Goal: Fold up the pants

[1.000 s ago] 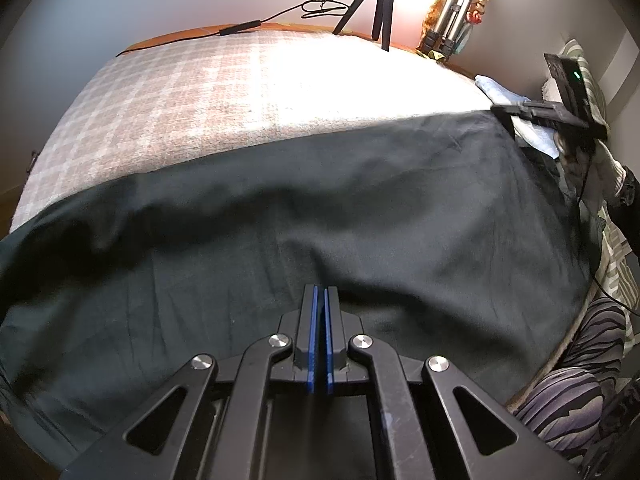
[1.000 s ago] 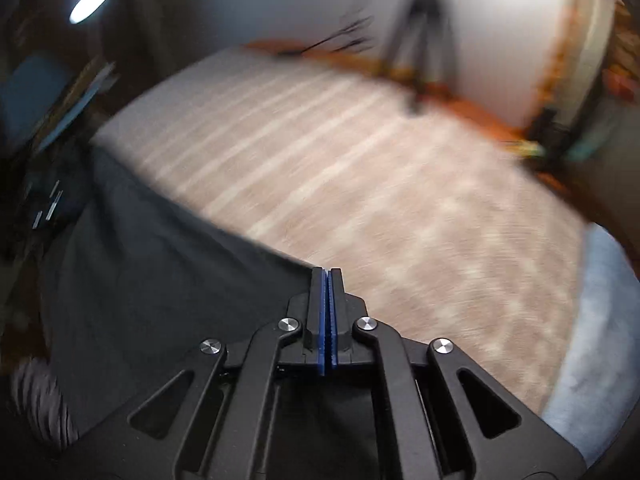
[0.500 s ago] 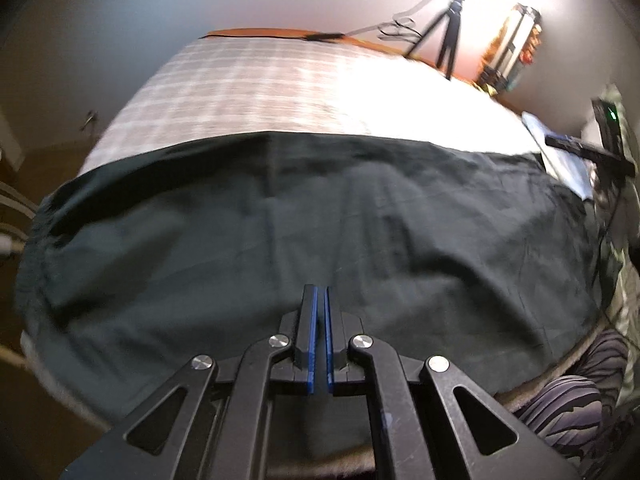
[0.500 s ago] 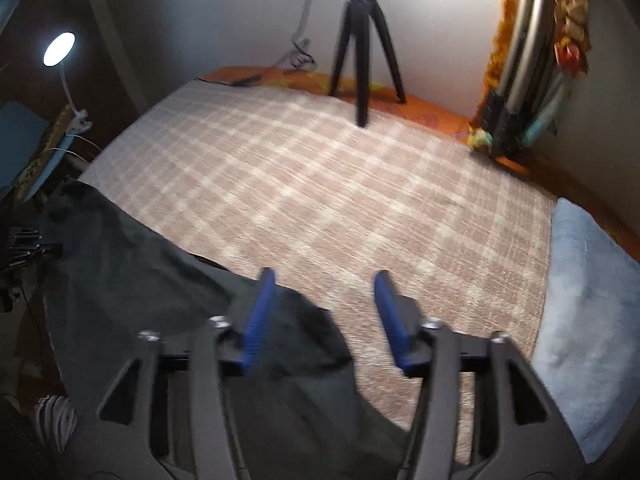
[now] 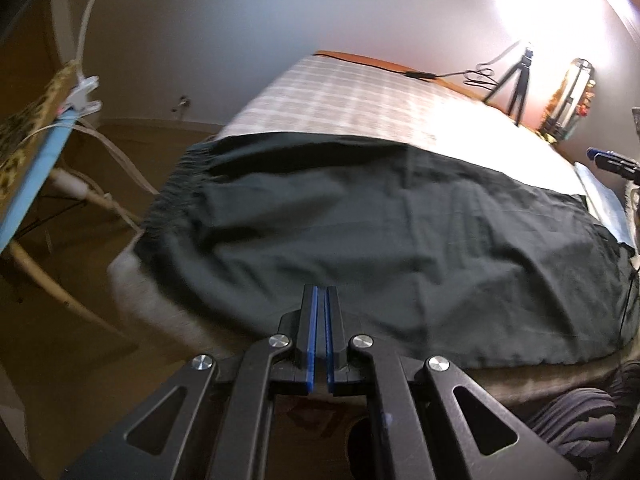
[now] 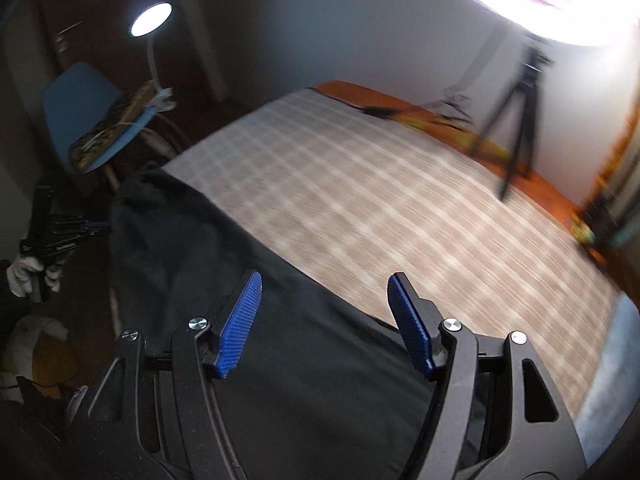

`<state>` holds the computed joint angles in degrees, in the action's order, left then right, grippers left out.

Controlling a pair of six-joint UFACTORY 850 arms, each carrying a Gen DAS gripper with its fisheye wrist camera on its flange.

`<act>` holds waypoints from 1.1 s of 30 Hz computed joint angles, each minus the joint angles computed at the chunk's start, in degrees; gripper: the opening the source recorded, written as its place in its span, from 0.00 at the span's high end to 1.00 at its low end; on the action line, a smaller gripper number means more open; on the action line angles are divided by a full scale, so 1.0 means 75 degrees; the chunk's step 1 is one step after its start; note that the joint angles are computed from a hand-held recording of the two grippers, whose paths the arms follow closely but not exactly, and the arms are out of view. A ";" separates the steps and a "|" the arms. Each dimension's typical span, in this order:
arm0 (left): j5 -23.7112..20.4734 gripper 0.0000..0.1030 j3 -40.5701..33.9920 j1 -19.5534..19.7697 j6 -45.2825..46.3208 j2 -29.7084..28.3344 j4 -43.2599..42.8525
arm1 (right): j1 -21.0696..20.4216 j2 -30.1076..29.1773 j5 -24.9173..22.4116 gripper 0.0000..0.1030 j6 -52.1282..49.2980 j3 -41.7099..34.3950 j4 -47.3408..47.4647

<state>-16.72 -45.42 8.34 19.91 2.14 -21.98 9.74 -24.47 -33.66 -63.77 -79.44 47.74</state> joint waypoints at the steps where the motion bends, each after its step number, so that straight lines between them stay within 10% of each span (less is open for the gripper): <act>1: 0.0030 0.99 0.0048 0.0091 -0.0170 0.0024 0.0191 | 0.0146 -0.0082 -0.0036 0.31 0.0030 -0.0118 -0.0042; 21: -0.1381 0.99 -0.0215 0.2420 0.4603 -0.0765 -0.5183 | 0.2925 -0.3735 -0.2369 0.29 0.1629 -0.5068 -0.0923; 33: -0.1818 0.99 -0.0810 0.2545 0.5046 -0.1611 -0.5837 | 0.3250 -0.5212 -0.3309 0.29 0.3470 -0.7016 -0.1361</act>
